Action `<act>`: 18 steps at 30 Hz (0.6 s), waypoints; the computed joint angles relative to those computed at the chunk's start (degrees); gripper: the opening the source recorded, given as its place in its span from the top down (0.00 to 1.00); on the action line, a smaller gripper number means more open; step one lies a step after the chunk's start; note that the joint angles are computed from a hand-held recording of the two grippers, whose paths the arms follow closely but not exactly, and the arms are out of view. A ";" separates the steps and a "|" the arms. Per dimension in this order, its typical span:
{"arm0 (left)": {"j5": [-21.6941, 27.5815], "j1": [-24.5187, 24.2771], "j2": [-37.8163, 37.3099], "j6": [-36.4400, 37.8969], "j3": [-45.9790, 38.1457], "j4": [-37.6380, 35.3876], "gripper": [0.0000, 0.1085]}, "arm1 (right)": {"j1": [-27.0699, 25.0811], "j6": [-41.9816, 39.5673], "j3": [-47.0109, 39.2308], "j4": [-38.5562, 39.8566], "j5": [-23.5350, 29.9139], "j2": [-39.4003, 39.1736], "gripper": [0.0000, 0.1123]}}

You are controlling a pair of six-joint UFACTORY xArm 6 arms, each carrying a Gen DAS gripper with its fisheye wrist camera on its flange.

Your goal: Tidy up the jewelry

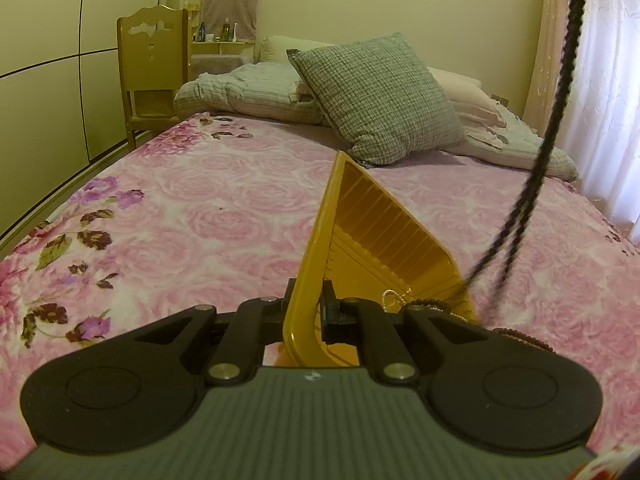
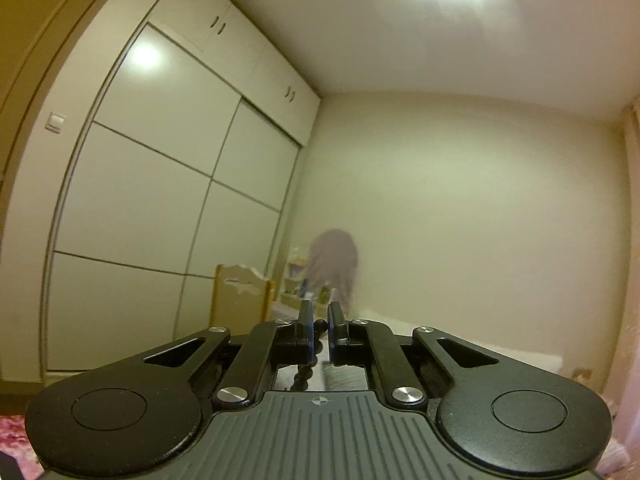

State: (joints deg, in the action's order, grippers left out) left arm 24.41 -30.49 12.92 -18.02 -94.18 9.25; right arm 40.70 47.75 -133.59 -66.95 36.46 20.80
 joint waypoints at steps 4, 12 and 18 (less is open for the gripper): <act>-0.14 0.08 -0.06 -0.05 0.19 -0.23 0.93 | 0.08 -2.66 -0.02 4.67 0.22 1.47 0.94; -0.06 0.12 -0.09 -0.72 0.29 -0.08 0.93 | -1.43 -9.39 7.59 23.77 -0.79 2.66 0.94; 0.03 0.26 -0.13 -0.44 0.36 -0.50 0.93 | -2.10 -12.84 12.34 34.76 0.11 3.48 0.94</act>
